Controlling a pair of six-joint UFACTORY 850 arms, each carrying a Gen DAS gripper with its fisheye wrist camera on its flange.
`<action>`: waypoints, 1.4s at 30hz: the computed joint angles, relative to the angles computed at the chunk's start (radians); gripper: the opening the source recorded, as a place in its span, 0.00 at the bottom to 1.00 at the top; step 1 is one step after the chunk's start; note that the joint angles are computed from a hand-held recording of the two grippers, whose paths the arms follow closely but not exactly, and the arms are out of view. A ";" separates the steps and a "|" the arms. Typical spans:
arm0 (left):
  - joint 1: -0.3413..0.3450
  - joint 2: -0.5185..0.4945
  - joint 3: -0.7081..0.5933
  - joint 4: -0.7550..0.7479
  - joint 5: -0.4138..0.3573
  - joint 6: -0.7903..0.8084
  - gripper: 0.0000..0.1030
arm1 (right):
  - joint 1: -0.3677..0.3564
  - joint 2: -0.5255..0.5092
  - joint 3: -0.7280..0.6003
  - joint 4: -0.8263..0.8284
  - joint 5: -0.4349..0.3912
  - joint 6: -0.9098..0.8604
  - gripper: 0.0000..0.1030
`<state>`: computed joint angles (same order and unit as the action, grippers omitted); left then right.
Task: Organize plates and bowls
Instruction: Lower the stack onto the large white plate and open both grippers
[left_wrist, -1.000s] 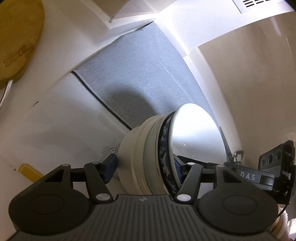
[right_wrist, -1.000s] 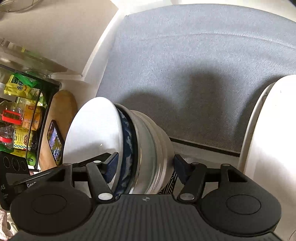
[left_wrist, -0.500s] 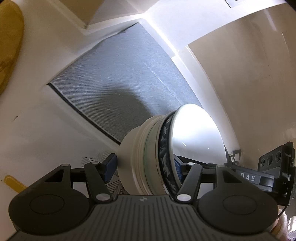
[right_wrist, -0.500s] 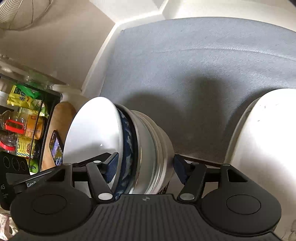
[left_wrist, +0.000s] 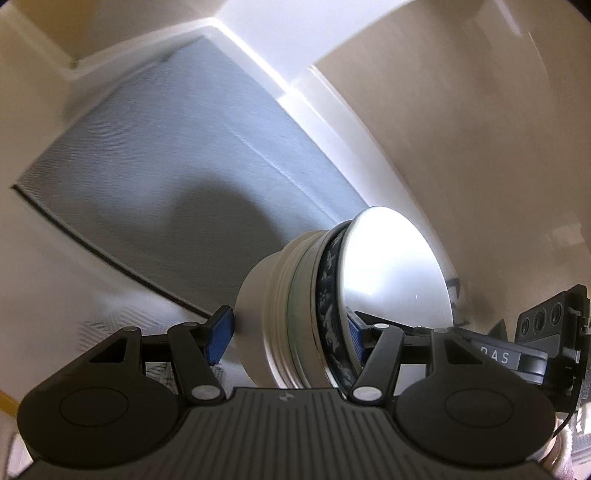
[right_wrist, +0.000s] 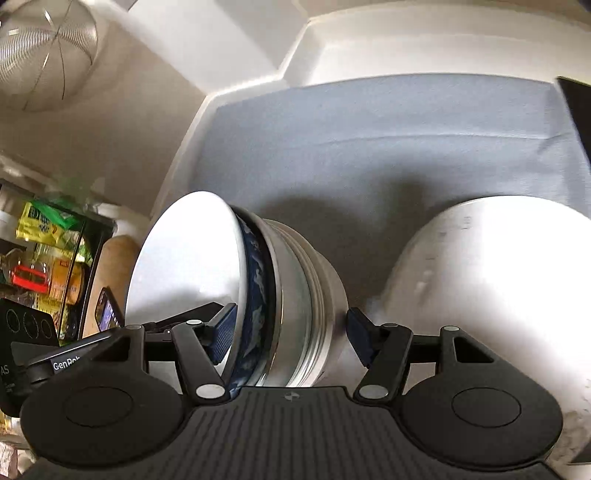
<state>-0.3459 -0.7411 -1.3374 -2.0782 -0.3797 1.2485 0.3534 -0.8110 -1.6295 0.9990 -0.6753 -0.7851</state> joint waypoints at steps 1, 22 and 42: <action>-0.005 -0.006 -0.011 0.011 -0.002 -0.006 0.64 | -0.007 0.010 0.013 0.008 0.008 -0.007 0.64; -0.135 -0.213 -0.353 0.544 -0.046 -0.432 0.64 | -0.190 0.109 0.219 0.155 0.105 -0.085 0.63; -0.203 -0.336 -0.565 1.059 0.034 -0.980 0.65 | -0.234 0.045 0.177 0.113 0.033 -0.050 0.61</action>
<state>-0.5493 -1.0771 -1.9021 -1.0195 -0.3456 0.2686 0.1193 -0.7656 -1.4527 1.1119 -0.6424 -0.8356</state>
